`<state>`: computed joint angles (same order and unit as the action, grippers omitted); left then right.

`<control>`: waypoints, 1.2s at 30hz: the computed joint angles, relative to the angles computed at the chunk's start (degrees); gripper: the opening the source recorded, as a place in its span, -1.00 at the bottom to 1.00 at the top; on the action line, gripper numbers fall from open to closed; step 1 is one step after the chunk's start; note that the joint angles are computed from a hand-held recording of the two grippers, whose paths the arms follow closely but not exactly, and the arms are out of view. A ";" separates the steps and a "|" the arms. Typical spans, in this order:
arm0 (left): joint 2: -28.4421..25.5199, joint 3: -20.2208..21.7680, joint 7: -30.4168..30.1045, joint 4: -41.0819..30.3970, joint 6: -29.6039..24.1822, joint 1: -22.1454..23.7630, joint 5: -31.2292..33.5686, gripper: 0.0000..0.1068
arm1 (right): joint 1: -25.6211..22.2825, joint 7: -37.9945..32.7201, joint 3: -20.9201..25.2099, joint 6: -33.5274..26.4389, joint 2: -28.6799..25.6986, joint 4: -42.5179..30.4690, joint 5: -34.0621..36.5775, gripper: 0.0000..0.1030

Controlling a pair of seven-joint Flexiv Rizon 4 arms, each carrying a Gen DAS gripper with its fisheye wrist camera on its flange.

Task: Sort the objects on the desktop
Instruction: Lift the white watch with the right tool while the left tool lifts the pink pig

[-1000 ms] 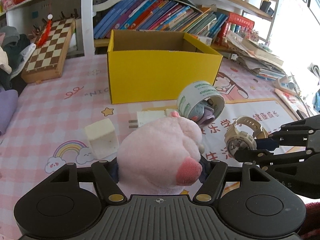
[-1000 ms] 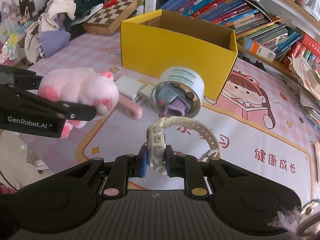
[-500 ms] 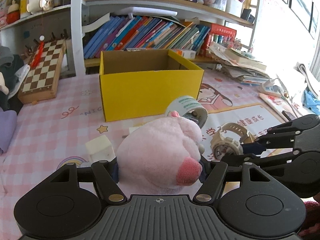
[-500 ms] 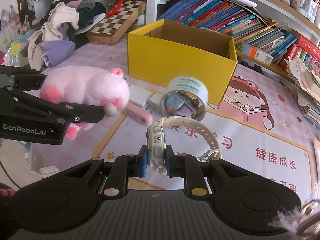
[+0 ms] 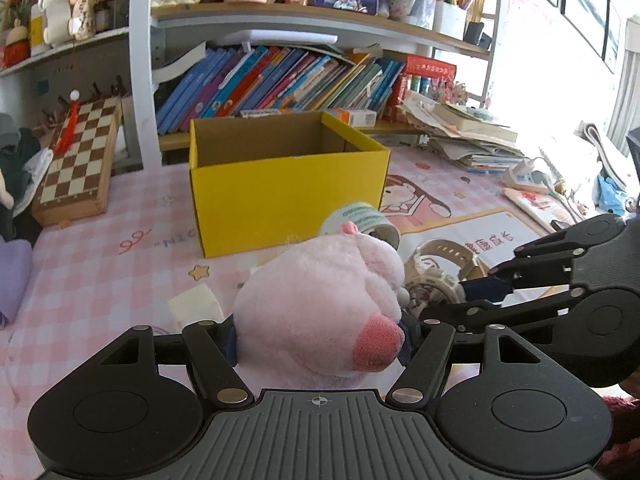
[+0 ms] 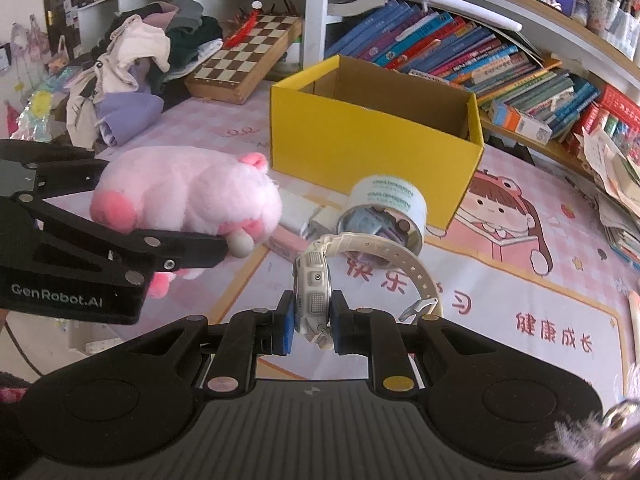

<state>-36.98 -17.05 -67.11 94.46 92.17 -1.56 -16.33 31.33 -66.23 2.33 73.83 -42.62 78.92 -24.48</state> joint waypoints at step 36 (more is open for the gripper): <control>-12.95 15.24 -7.18 -31.26 -10.32 -9.49 2.97 0.29 | -5.66 -29.35 8.14 -10.66 -19.56 -42.95 13.19 -0.67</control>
